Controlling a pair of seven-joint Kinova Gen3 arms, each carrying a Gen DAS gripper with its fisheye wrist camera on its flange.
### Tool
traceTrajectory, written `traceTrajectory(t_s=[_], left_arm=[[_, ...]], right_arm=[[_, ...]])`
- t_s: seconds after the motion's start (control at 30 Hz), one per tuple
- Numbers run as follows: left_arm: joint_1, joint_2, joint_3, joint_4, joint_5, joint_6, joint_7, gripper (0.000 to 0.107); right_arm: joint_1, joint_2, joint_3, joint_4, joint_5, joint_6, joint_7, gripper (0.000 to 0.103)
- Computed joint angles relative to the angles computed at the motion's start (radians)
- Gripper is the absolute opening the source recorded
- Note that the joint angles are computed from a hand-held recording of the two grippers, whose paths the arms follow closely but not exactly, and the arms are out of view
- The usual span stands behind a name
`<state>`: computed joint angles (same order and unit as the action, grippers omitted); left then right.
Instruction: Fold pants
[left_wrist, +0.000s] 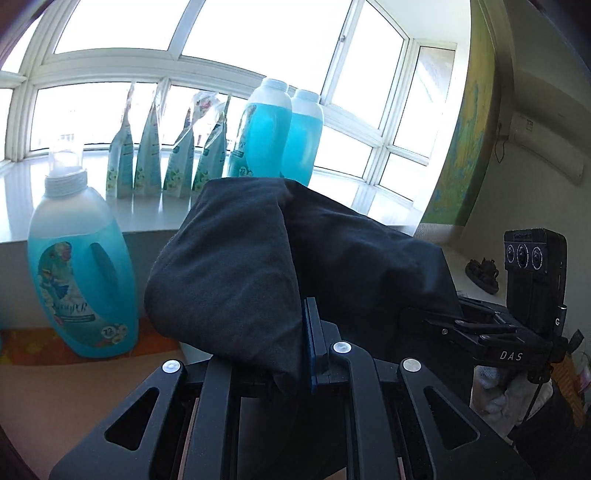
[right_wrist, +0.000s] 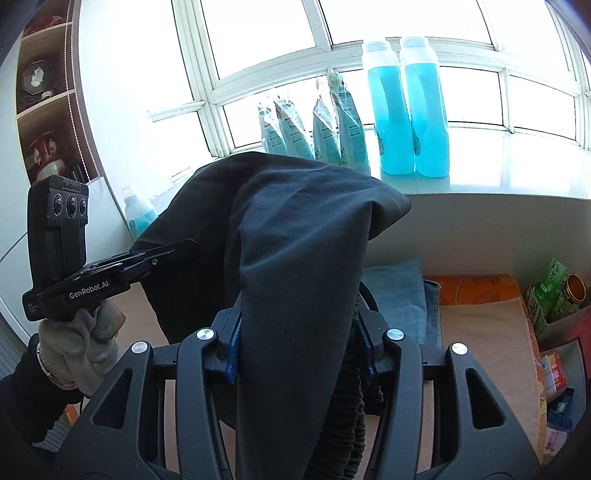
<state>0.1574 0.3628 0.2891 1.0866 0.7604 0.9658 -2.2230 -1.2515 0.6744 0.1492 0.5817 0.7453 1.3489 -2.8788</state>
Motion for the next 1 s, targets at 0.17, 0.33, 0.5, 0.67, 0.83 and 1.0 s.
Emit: traceTrajectory(t_s=[0.17, 0.33, 0.5, 0.67, 0.83, 1.0], left_arm=[[0.062, 0.11, -0.015, -0.103, -0.088, -0.007, 0.086, 0.011], [0.118, 0.209, -0.02, -0.2, -0.176, -0.009, 0.16, 0.011], [0.196, 0.25, -0.075, -0.214, -0.292, -0.114, 0.22, 0.012], [0.227, 0.28, -0.082, -0.251, -0.418, -0.115, 0.299, 0.022], [0.229, 0.245, -0.078, -0.193, -0.476, -0.159, 0.304, 0.049], [0.201, 0.232, -0.055, -0.2, -0.472, -0.123, 0.306, 0.049]], right_arm=[[0.103, -0.042, -0.035, 0.148, -0.047, -0.126, 0.005, 0.05], [0.203, -0.067, -0.073, 0.279, -0.092, -0.224, 0.011, 0.05], [0.27, -0.075, -0.092, 0.366, -0.125, -0.274, 0.03, 0.05], [0.312, -0.075, -0.094, 0.392, -0.179, -0.241, 0.014, 0.064], [0.306, -0.107, -0.087, 0.467, -0.151, -0.27, -0.079, 0.067], [0.277, -0.128, -0.088, 0.499, -0.105, -0.255, -0.159, 0.067]])
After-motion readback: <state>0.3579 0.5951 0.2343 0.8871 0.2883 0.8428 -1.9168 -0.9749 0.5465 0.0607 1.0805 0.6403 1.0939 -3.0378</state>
